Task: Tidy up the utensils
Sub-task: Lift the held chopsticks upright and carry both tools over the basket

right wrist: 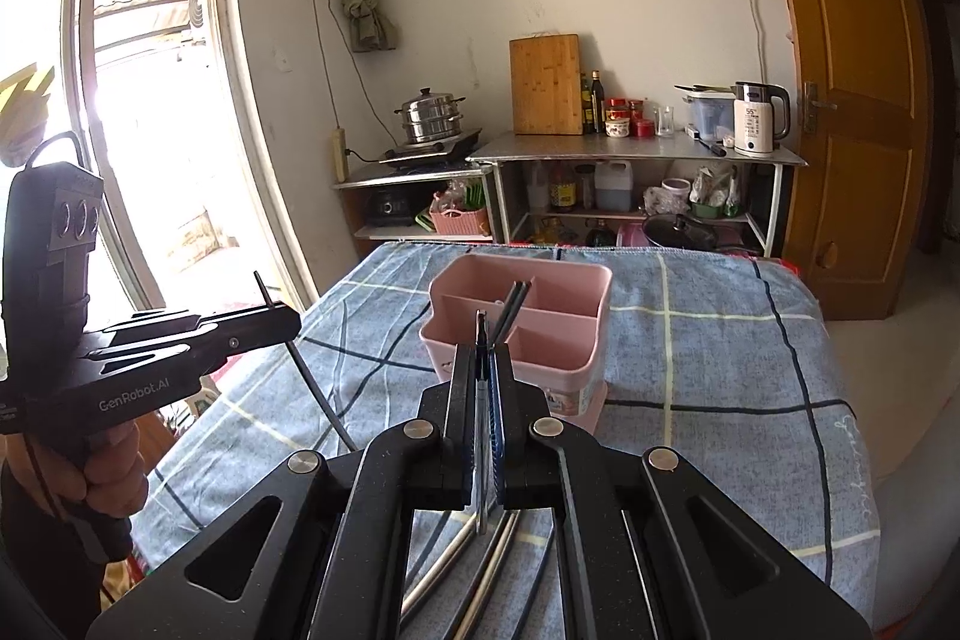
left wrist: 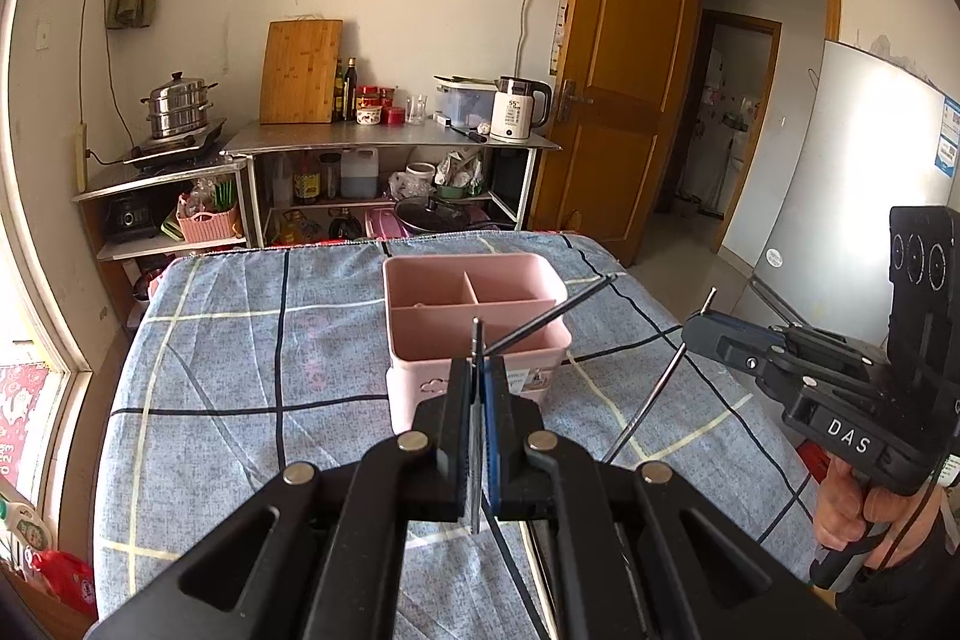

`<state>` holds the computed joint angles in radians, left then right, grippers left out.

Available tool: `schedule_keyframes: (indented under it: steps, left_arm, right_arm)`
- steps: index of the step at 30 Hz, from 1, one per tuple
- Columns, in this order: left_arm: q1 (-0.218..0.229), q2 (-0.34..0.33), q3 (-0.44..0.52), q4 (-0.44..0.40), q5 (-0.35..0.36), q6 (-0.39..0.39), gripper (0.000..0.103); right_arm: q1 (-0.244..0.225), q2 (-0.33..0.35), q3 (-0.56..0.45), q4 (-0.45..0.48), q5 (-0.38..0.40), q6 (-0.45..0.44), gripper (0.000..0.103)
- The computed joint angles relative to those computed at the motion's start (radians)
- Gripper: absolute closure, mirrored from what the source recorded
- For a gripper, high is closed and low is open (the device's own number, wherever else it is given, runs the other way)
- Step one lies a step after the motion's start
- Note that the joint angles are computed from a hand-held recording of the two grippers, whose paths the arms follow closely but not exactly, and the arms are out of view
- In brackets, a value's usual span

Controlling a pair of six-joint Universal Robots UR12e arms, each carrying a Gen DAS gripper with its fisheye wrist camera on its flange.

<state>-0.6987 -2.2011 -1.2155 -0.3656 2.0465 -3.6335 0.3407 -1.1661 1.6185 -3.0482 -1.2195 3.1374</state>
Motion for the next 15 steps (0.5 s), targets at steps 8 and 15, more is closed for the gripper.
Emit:
schedule_keyframes:
  steps: [8,15]
  left_arm:
    - [0.026,-0.01,0.058,-0.005,0.001,0.029,0.098]
    - [0.049,-0.036,0.12,0.016,-0.002,0.071,0.099]
  right_arm:
    - [0.008,0.045,-0.105,0.011,0.022,0.008,0.099]
    - [0.011,0.09,-0.193,-0.016,0.025,0.036,0.099]
